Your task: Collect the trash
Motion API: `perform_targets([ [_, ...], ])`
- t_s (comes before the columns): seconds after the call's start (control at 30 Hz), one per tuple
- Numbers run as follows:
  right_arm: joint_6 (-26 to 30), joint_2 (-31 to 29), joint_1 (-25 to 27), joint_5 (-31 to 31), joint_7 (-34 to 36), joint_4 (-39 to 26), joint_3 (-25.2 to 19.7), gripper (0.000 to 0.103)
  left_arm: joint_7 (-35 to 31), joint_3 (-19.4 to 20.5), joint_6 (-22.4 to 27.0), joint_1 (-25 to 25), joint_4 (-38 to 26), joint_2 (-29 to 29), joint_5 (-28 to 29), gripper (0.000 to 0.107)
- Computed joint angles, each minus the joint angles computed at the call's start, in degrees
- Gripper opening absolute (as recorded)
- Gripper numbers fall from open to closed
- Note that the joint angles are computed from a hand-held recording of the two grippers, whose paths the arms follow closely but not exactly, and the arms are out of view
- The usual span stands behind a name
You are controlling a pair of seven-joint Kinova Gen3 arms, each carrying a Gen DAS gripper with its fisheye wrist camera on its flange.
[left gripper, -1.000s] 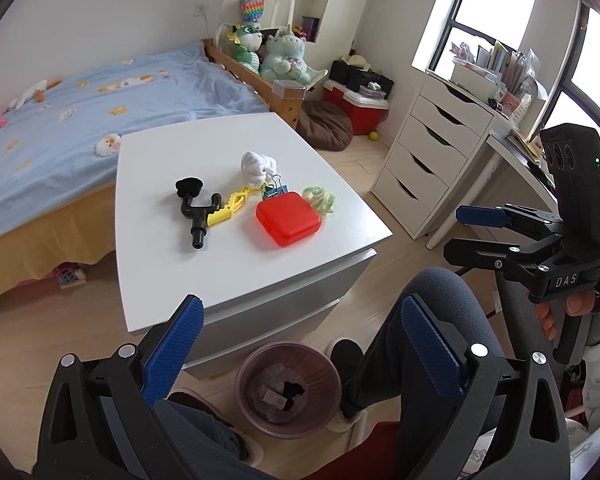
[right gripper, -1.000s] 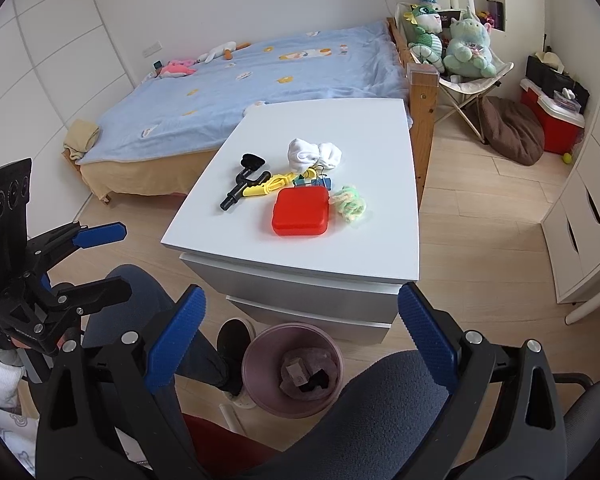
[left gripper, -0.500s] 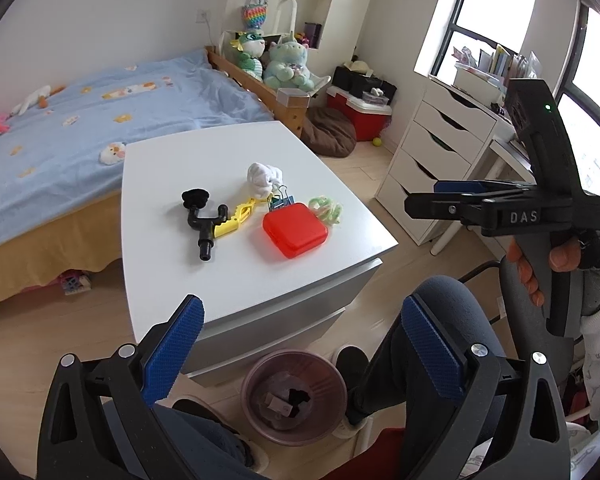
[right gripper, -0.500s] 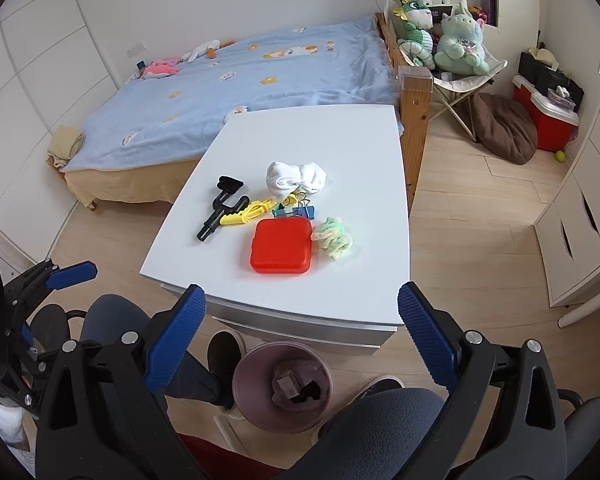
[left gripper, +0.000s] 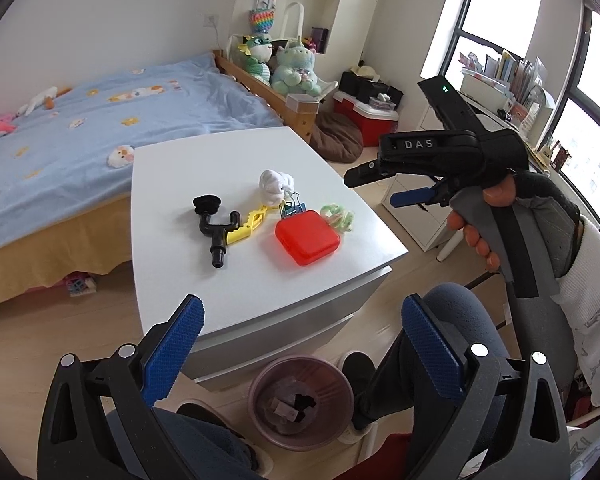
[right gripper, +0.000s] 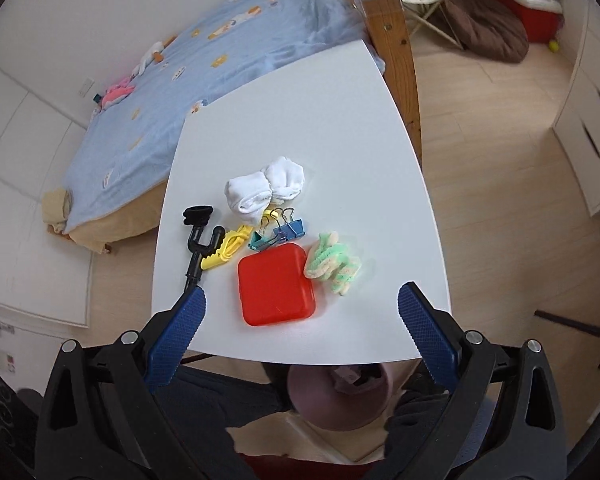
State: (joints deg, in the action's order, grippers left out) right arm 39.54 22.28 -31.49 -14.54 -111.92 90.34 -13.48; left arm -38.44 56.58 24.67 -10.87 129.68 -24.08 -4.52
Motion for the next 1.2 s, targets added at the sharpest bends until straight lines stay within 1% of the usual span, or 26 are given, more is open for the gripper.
perform_targets([
  [0.03, 0.23, 0.84, 0.26, -1.13, -0.69, -0.39, 0.22, 0.095, -0.01, -0.17, 0.0, 0.08, 0.13, -0.06, 0.08, 0.095],
  [0.1, -0.62, 2.31, 2.44, -4.49, -0.03, -0.32, -1.27, 0.095, -0.04, -0.37, -0.17, 0.11, 0.36, -0.02, 0.15, 0.095],
  [0.17, -0.81, 3.5, 3.12, -6.33, -0.42, -0.56, -1.57, 0.094, 0.04, -0.35, -0.34, -0.01, 0.54, -0.01, 0.19, 0.095],
  [0.2, -0.78, 4.04, 3.38, -7.05, -0.57, -0.79, -1.7, 0.092, 0.03, -0.52, -0.53, 0.04, 0.72, -0.01, 0.21, 0.095],
  [0.27, -0.37, 5.06, 3.09, -7.34, -1.6, -1.44, -1.33, 0.082, 0.08, -0.93, -0.74, 0.26, 1.04, -0.1, 0.33, 0.095],
  [0.33, -0.28, 5.9, 3.04, -7.57, -2.26, -1.88, -1.22, 0.077, 0.16, -1.22, -0.93, 0.47, 1.38, -0.21, 0.44, 0.095],
  [0.37, -0.07, 6.37, 2.99, -7.64, -2.54, -2.25, -1.23, 0.072, 0.18, -1.35, -1.01, 0.57, 1.51, -0.21, 0.5, 0.095],
  [0.67, 2.55, 8.2, 0.32, -3.24, -6.97, -5.15, 1.0, 0.043, 0.47, -2.43, -1.52, 1.3, 2.42, -0.47, 0.8, 0.095],
  [0.73, 2.66, 8.35, 0.11, -2.42, -7.41, -5.24, 1.13, 0.039, 0.53, -2.45, -1.49, 1.34, 2.43, -0.44, 0.75, 0.095],
  [0.77, 2.57, 8.42, 0.13, -2.19, -7.51, -5.18, 1.09, 0.034, 0.54, -2.48, -1.52, 1.38, 2.45, -0.4, 0.73, 0.095],
  [0.83, 2.7, 8.47, -0.27, -1.27, -8.0, -5.33, 1.37, 0.03, 0.62, -2.44, -1.47, 1.36, 2.42, -0.44, 0.67, 0.095],
  [0.93, 2.79, 8.36, -0.54, -0.21, -8.25, -5.36, 1.56, 0.019, 0.67, -2.47, -1.57, 1.4, 2.47, -0.44, 0.63, 0.095],
  [1.03, 2.1, 7.74, -0.81, 0.84, -8.1, -4.79, 1.56, 0.015, 0.72, -2.38, -1.48, 1.3, 2.45, -0.42, 0.55, 0.095],
  [1.2, 1.21, 5.82, -2.14, 3.61, -7.52, -3.65, 1.93, 0.015, 0.9, -1.24, -1.49, 0.09, 2.28, -0.45, 0.29, 0.095],
])
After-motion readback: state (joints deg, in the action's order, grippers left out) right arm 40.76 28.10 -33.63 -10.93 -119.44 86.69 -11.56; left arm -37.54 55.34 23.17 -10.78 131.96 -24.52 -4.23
